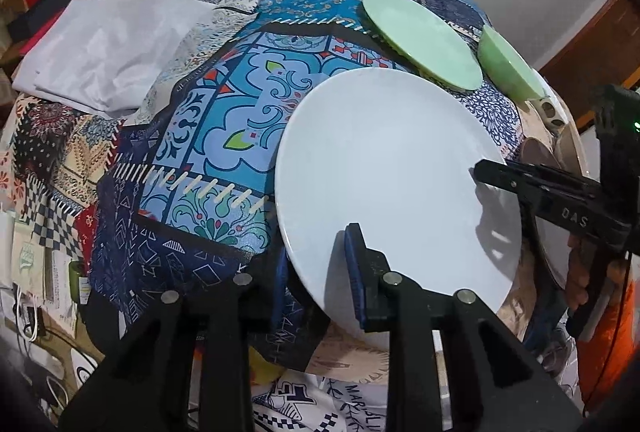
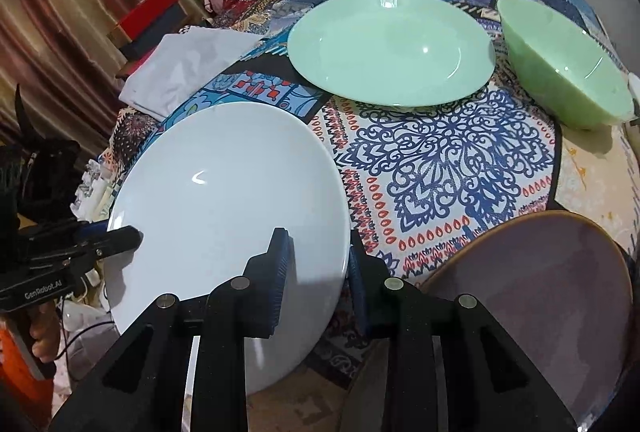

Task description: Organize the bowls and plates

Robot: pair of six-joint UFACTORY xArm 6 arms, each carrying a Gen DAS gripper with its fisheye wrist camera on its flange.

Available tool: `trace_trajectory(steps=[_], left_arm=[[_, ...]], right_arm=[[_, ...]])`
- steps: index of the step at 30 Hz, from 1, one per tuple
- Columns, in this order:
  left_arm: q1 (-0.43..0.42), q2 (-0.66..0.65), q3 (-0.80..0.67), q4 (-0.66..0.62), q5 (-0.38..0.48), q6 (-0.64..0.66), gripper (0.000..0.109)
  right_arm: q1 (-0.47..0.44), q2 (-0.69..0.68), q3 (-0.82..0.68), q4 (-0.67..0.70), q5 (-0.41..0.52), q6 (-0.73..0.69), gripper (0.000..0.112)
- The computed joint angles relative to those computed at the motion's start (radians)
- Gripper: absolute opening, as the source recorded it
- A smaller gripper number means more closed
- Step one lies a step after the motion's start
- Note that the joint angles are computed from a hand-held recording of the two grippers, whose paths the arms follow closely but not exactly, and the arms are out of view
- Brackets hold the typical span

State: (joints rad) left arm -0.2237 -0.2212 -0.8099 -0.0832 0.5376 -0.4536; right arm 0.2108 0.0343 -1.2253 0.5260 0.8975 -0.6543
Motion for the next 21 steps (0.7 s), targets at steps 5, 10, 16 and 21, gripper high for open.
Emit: trace_trajectory(steps=[5, 10, 16, 21], left_arm=[[-0.010, -0.011, -0.008, 0.049, 0.015, -0.040, 0.026], [-0.028, -0.020, -0.022, 0.052, 0.031, -0.060, 0.026], [-0.062, -0.024, -0.049, 0.091, 0.031, -0.088, 0.026], [-0.095, -0.013, -0.080, 0.118, 0.031, -0.105, 0.026]], right_arm=[[-0.015, -0.019, 0.012, 0.028, 0.006, -0.012, 0.026], [-0.032, -0.046, 0.025, 0.037, 0.007, -0.012, 0.026], [-0.067, -0.093, 0.056, 0.066, -0.003, -0.025, 0.026], [-0.101, -0.135, 0.082, 0.082, -0.009, -0.031, 0.026]])
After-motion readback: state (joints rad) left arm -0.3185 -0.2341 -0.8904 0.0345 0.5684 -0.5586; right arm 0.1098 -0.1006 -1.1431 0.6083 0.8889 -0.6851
